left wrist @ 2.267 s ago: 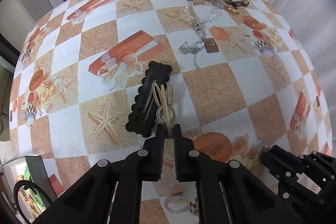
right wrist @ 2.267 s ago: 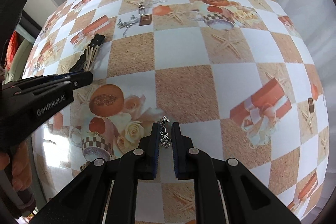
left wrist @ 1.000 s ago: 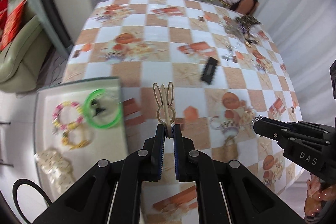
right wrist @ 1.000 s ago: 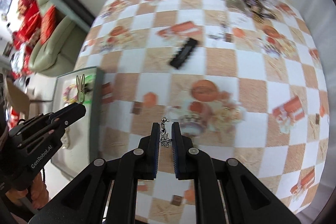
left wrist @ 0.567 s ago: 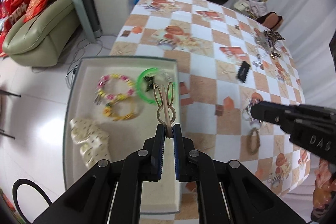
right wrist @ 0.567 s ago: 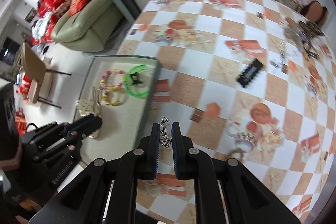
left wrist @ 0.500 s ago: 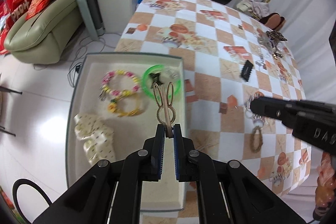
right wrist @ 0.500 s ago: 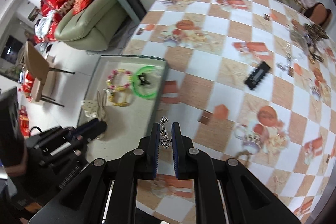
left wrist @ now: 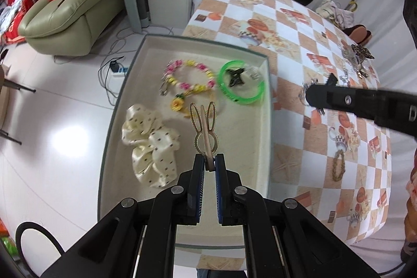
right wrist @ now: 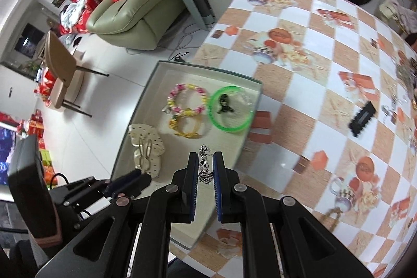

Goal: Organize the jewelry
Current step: 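Carry both items into the white tray and open both grippers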

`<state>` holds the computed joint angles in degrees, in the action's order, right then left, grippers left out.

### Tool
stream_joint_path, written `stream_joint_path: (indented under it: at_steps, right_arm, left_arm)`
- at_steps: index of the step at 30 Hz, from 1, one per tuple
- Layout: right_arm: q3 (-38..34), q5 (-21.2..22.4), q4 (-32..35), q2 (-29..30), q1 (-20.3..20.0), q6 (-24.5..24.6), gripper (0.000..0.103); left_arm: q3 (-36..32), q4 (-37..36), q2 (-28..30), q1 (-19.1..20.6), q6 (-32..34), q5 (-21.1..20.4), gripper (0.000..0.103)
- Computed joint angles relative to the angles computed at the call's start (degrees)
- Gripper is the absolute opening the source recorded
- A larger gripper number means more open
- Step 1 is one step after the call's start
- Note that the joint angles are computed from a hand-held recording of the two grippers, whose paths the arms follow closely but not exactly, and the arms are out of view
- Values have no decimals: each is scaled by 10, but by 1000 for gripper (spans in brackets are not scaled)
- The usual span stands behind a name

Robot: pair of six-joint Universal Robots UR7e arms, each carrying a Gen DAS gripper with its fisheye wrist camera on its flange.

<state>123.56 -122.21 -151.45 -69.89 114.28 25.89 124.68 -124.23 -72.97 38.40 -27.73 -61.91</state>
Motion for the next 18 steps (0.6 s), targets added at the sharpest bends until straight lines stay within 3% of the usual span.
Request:
stream_joint_path:
  at_steps: [8, 18]
  right_arm:
    - [-20, 42, -38, 61, -26, -30, 12]
    - [-19, 53, -79, 108, -70, -56, 12]
  left_arm:
    - [21, 6, -13, 31, -18, 7, 12]
    - [36, -16, 9, 61, -7, 15, 12]
